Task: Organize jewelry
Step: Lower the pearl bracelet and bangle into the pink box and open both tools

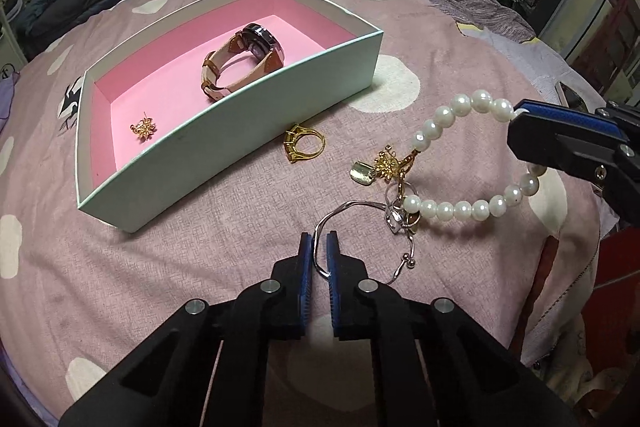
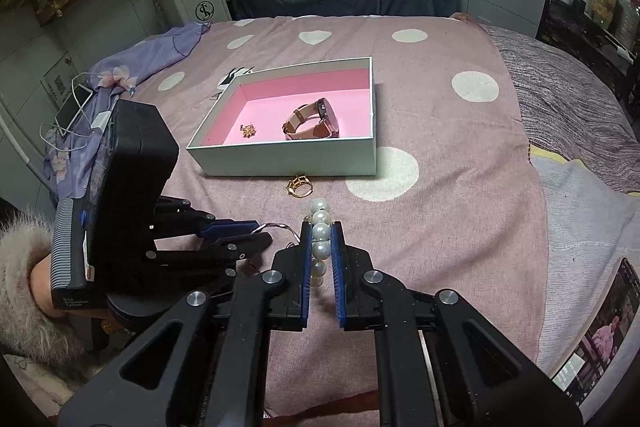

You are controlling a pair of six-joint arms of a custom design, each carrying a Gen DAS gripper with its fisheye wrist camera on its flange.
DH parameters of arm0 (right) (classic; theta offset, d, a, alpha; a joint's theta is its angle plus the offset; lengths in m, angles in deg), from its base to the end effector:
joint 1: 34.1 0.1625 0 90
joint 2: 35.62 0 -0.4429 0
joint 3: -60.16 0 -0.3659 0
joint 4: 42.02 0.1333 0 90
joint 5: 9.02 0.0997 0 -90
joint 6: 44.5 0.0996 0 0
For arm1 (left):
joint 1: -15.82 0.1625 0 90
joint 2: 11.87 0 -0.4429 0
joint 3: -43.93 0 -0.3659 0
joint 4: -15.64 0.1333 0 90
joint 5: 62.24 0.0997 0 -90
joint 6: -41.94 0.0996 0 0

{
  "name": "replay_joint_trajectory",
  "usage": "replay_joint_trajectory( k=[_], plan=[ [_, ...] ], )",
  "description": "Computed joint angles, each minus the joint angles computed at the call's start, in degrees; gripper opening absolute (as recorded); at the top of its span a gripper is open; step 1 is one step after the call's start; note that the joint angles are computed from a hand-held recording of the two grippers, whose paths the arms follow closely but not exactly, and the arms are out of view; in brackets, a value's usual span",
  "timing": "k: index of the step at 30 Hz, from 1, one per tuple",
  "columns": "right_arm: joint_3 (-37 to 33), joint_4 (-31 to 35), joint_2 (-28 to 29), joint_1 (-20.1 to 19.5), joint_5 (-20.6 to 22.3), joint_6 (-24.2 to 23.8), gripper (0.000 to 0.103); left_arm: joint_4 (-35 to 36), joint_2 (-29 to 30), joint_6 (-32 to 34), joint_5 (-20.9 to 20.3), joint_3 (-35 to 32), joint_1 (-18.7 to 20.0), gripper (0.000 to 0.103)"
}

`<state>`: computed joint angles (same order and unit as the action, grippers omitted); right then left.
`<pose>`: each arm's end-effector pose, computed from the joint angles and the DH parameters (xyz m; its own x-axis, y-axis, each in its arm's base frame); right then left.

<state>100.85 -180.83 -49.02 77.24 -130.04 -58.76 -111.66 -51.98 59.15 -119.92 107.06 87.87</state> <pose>0.3966 -0.7899 0.0545 -0.7569 -0.3450 0.5550 -0.5417 0.8064 -0.2374 -0.0669 -0.8118 0.2478 -0.7184 0.4017 -0.5679 0.5352 0.8407 -0.0823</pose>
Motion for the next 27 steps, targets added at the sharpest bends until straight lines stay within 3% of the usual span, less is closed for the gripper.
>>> replay_joint_trajectory(
  k=[14,27],
  plan=[
    [-0.5,-1.9,0.0,0.2,1.3,-0.8,0.01,-7.0,-4.0,-1.7,-0.8,2.7,-0.7,0.003],
    [-11.0,3.0,4.7,0.7,5.9,-2.1,0.01,-8.6,-5.9,-2.8,-3.1,0.2,-0.9,0.003]
  ],
)
